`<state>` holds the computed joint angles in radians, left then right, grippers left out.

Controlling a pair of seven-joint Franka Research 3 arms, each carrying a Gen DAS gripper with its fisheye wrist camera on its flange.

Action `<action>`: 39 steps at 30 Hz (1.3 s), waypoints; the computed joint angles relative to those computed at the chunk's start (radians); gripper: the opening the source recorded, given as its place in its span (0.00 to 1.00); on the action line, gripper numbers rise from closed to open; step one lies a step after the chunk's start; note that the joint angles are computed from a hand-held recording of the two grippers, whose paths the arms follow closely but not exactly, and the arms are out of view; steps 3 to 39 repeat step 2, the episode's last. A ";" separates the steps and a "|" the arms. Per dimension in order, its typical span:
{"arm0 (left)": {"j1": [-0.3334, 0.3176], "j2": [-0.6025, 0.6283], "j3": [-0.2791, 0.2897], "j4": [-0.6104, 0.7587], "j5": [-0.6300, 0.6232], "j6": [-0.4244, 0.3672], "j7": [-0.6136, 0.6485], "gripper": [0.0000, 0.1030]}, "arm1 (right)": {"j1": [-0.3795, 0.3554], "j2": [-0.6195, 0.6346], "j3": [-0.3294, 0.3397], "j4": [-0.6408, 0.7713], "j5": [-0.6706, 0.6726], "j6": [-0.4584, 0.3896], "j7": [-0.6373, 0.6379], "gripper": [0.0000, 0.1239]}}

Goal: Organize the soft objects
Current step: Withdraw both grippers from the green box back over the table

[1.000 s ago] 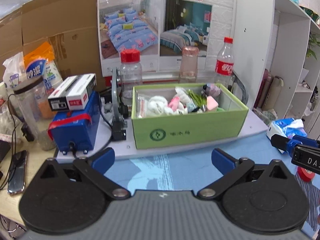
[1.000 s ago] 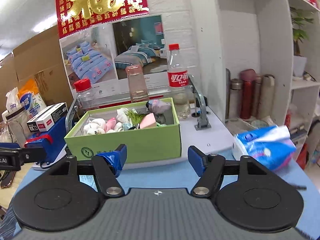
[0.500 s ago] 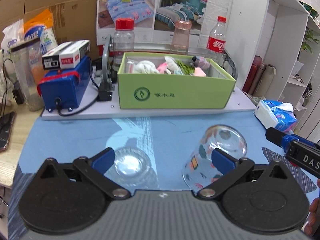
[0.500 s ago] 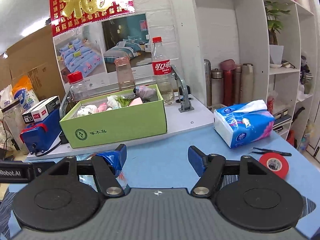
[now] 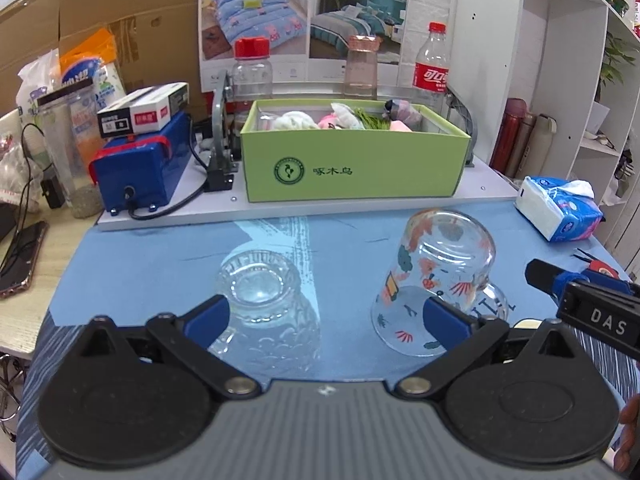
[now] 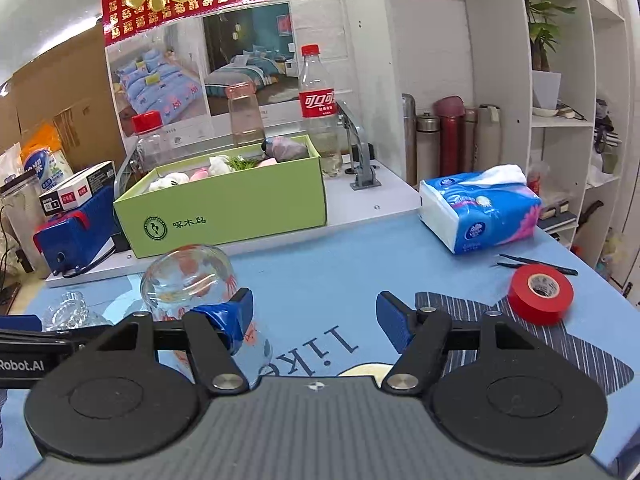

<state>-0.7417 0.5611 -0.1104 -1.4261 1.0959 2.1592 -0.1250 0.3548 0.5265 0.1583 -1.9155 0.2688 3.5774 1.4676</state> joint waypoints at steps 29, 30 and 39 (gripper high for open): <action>-0.003 0.002 -0.001 0.004 -0.003 -0.011 0.002 1.00 | -0.013 -0.003 0.011 -0.010 -0.014 0.013 0.009 0.44; -0.003 0.002 -0.001 0.004 -0.003 -0.011 0.002 1.00 | -0.013 -0.003 0.011 -0.010 -0.014 0.013 0.009 0.44; -0.003 0.002 -0.001 0.004 -0.003 -0.011 0.002 1.00 | -0.013 -0.003 0.011 -0.010 -0.014 0.013 0.009 0.44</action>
